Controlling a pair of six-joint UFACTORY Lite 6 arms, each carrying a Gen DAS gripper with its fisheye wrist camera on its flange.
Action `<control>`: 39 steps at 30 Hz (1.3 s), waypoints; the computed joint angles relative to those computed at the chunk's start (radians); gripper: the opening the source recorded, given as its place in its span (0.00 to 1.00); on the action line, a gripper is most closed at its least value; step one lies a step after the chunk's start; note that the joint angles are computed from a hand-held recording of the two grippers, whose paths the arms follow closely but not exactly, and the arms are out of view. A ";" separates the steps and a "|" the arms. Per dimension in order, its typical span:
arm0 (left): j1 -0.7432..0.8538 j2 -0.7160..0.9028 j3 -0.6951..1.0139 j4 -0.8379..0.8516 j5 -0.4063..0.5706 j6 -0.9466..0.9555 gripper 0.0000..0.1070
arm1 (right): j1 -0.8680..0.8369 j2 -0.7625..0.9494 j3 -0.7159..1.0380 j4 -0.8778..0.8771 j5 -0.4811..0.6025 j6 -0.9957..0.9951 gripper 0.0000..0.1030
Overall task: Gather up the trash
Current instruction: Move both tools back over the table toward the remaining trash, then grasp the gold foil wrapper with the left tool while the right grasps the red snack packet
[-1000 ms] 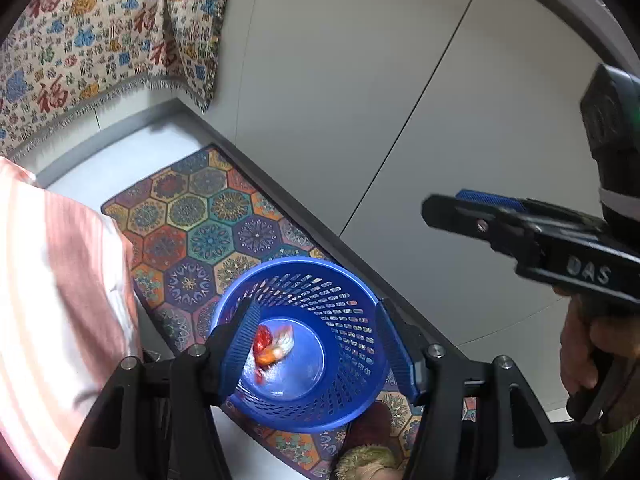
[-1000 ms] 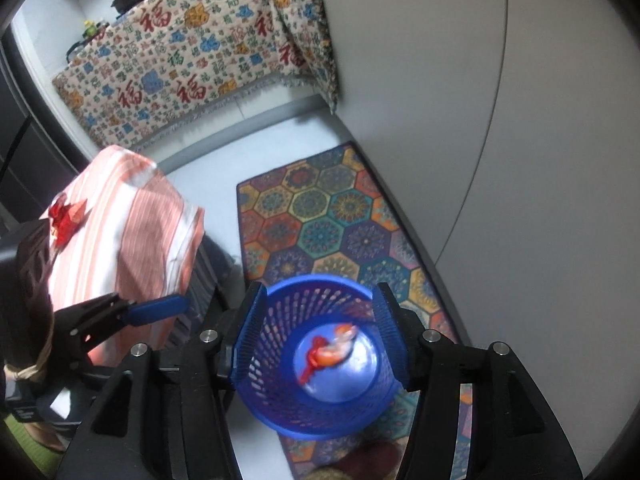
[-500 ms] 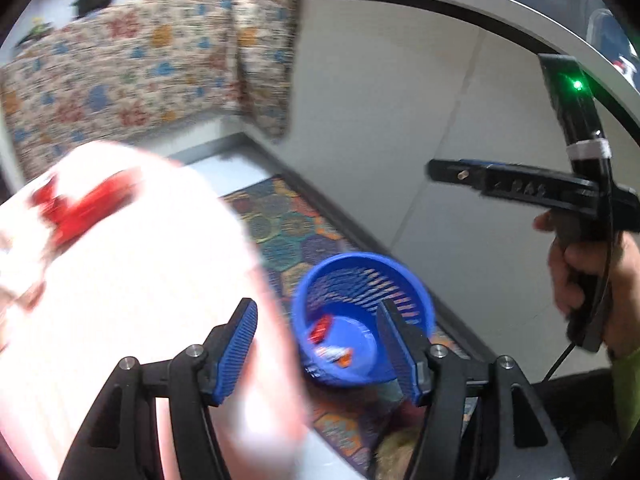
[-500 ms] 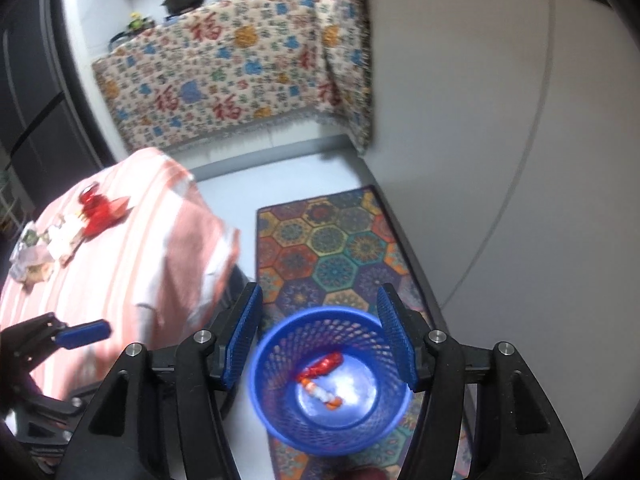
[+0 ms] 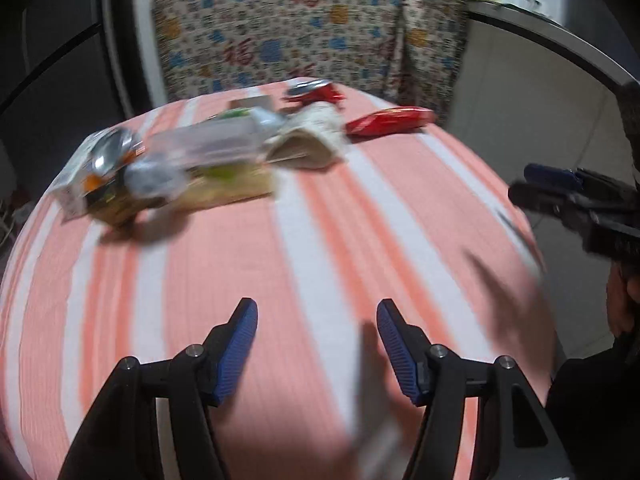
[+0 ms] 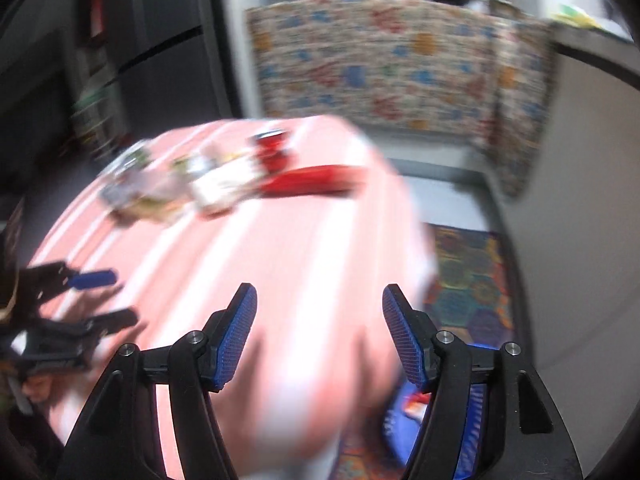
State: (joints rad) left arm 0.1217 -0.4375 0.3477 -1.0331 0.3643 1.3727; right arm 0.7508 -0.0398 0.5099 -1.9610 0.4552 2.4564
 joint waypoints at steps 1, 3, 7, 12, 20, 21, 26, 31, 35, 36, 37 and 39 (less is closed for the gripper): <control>0.058 0.017 0.008 -0.030 0.023 0.060 0.59 | 0.025 0.068 0.052 -0.015 0.002 0.007 0.65; 0.150 0.034 0.016 -0.051 0.060 0.128 0.59 | 0.076 0.201 0.158 -0.019 0.004 0.001 0.66; 0.278 0.127 0.059 -0.125 0.094 0.281 0.61 | 0.130 0.437 0.390 0.068 -0.024 -0.144 0.66; 0.324 0.233 0.142 -0.147 0.081 0.383 0.75 | 0.162 0.602 0.576 0.179 -0.045 -0.274 0.70; 0.421 0.611 0.563 -0.091 0.208 0.423 0.76 | 0.162 0.646 0.609 0.161 -0.063 -0.236 0.74; 0.420 0.650 0.618 -0.082 0.228 0.433 0.76 | 0.159 0.644 0.606 0.149 -0.066 -0.220 0.75; 0.371 0.736 0.720 -0.105 0.235 0.550 0.76 | 0.140 0.638 0.596 0.096 -0.088 -0.156 0.78; 0.394 0.728 0.707 -0.099 0.355 0.675 0.68 | 0.135 0.634 0.597 0.096 -0.095 -0.157 0.78; 0.437 0.694 0.685 0.073 0.540 0.617 0.57 | 0.123 0.611 0.576 0.092 -0.093 -0.146 0.78; 0.447 0.671 0.662 0.113 0.581 0.617 0.60 | 0.117 0.602 0.565 0.084 -0.092 -0.136 0.78; 0.453 0.651 0.642 0.134 0.599 0.617 0.59 | 0.113 0.593 0.555 0.080 -0.092 -0.128 0.78; 0.463 0.601 0.598 0.123 0.592 0.626 0.63 | 0.105 0.578 0.541 0.066 -0.094 -0.105 0.78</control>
